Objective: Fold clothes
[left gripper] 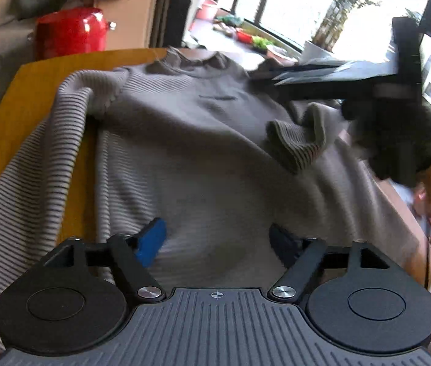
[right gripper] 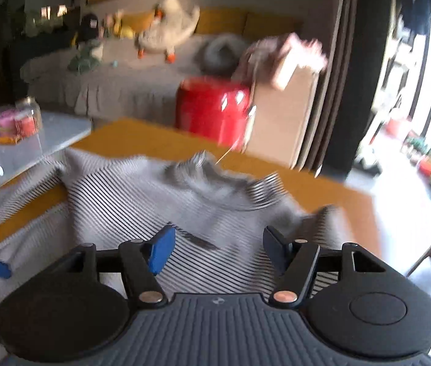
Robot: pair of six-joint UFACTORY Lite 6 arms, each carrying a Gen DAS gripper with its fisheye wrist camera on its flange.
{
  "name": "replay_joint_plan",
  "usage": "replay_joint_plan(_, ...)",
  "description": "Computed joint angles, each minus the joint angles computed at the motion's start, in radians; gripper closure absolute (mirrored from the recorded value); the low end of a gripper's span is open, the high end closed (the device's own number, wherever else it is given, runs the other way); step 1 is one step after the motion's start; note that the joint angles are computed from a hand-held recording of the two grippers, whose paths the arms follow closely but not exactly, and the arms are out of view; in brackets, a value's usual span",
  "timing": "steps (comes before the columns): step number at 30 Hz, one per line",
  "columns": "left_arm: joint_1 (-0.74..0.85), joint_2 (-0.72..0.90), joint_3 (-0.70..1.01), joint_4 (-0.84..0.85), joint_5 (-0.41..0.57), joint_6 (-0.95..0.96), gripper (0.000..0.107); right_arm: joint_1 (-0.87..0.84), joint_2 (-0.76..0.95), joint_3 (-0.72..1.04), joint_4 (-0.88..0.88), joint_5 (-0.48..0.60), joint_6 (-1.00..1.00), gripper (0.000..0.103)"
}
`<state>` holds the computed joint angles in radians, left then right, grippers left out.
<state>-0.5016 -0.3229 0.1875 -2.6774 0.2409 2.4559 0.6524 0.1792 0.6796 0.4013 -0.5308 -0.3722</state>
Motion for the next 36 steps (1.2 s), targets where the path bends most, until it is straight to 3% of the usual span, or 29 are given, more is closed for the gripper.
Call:
replay_joint_plan(4, 0.052, 0.027, 0.031, 0.199, 0.058, -0.168, 0.024, 0.137, -0.407, -0.317, 0.297, 0.005, -0.325, 0.027)
replay_joint_plan(6, 0.073, 0.05, 0.066, 0.18, 0.1, -0.133, 0.024, 0.269, -0.468, -0.392, 0.478, -0.046, -0.495, 0.027)
replay_joint_plan(9, 0.08, 0.138, 0.134, 0.029, 0.175, 0.037, 0.024, 0.469, -0.27, -0.371, 0.628, -0.27, -0.627, 0.028)
replay_joint_plan(12, 0.101, 0.249, 0.206, -0.025, 0.252, 0.095, 0.023, 0.508, 0.012, -0.261, 0.579, -0.453, -0.732, 0.03)
replay_joint_plan(14, 0.111, 0.306, 0.236, -0.045, 0.261, 0.092, 0.023, 0.475, 0.118, -0.192, 0.498, -0.48, -0.864, 0.032)
replay_joint_plan(15, 0.119, 0.327, 0.243, -0.051, 0.268, 0.09, 0.023, 0.449, 0.138, -0.157, 0.46, -0.437, -0.911, 0.039)
replay_joint_plan(17, 0.143, 0.347, 0.243, -0.037, 0.286, 0.07, 0.018, 0.386, 0.125, -0.083, 0.435, -0.255, -0.947, 0.09)
replay_joint_plan(18, 0.16, 0.353, 0.24, -0.022, 0.3, 0.053, 0.017, 0.361, 0.114, -0.056, 0.432, -0.188, -0.934, 0.092)
replay_joint_plan(20, 0.192, 0.36, 0.233, 0.019, 0.325, 0.016, 0.014, 0.311, 0.05, -0.045, 0.413, -0.151, -0.833, 0.094)
replay_joint_plan(25, 0.23, 0.404, 0.261, 0.103, 0.342, -0.033, 0.012, 0.059, -0.334, -0.063, 0.203, 0.033, -0.31, 0.094)
replay_joint_plan(27, 0.226, 0.43, 0.276, 0.111, 0.35, -0.045, 0.011, 0.008, -0.382, -0.036, 0.033, 0.081, -0.104, 0.091)
replay_joint_plan(28, 0.222, 0.439, 0.278, 0.108, 0.353, -0.046, 0.011, -0.002, -0.396, -0.016, -0.01, 0.102, -0.044, 0.08)
replay_joint_plan(30, 0.223, 0.458, 0.28, 0.115, 0.357, -0.055, 0.011, 0.002, -0.378, 0.011, 0.01, 0.061, -0.051, 0.059)
replay_joint_plan(32, 0.226, 0.465, 0.275, 0.113, 0.368, -0.04, 0.011, 0.043, -0.33, 0.034, 0.179, -0.024, -0.219, 0.056)
replay_joint_plan(36, 0.245, 0.461, 0.264, 0.15, 0.383, -0.054, 0.009, 0.098, -0.253, 0.025, 0.347, -0.066, -0.416, 0.057)
